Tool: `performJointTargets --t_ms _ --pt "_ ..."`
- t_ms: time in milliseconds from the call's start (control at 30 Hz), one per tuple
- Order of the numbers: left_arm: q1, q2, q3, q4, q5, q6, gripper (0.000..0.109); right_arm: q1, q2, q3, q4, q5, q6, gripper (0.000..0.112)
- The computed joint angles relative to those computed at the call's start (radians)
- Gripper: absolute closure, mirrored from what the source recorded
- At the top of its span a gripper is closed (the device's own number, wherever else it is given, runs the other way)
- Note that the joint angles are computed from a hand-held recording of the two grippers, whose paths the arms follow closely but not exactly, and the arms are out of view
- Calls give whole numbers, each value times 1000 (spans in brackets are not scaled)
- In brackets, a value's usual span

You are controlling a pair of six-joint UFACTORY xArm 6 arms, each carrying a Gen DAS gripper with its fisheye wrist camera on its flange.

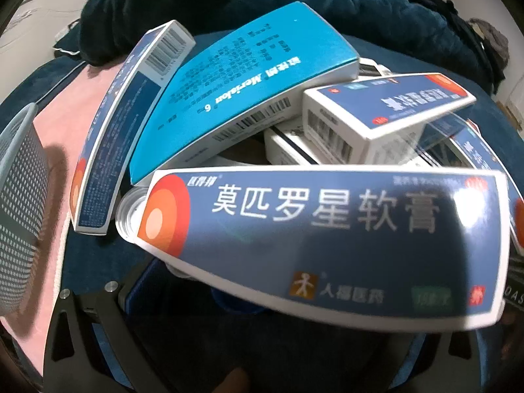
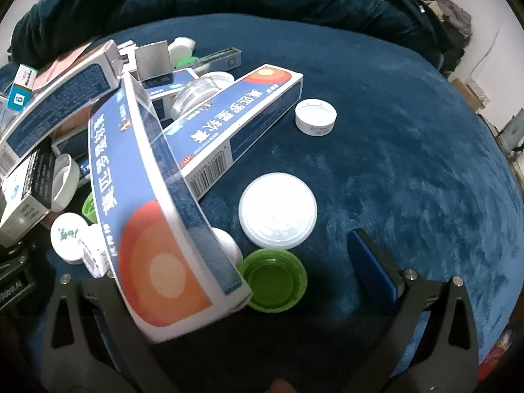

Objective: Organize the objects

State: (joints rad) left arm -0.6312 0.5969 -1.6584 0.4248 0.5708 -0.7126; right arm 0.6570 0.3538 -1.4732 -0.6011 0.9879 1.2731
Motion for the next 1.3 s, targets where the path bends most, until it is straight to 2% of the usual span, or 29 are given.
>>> performJointTargets --t_ms 100,167,267,333,400,433,567,633,700,733,800,900,1033,1200,1300 --pt "-7 -56 58 13 4 10 6 -5 -30 13 65 2 -40 9" --pt "-13 -104 114 71 -13 -18 6 5 -55 25 68 12 -38 9" --pt "-16 -180 199 69 -34 -1 6 18 -92 44 101 14 -19 9" --pt "-15 -227 248 77 -42 -13 6 22 -139 83 125 -25 21 9" --pt "-6 -291 323 105 -65 -44 6 28 -170 96 114 -31 64 9" --pt "-4 -317 342 119 -49 -56 6 31 -179 93 104 -34 84 9" --pt "16 -371 352 126 -36 -56 6 41 -204 82 51 -52 169 9" --pt "36 -372 315 85 -29 -11 6 46 -217 74 9 -56 209 9" --pt "58 -388 309 60 -38 4 6 70 -205 32 -16 -8 242 9" --pt "59 -388 293 61 -24 5 6 76 -189 -14 -28 31 234 9" --pt "69 -380 252 39 -8 55 6 70 -175 -50 -41 23 212 9" --pt "100 -333 165 -40 1 151 6 52 -130 -151 -7 1 103 9" --pt "140 -220 5 -249 35 335 6 12 -17 -359 117 4 -134 9" --pt "171 -25 -268 -393 168 506 6 -23 75 -496 178 6 -258 9" --pt "174 79 -419 -387 261 537 9 -39 105 -518 193 0 -286 9"
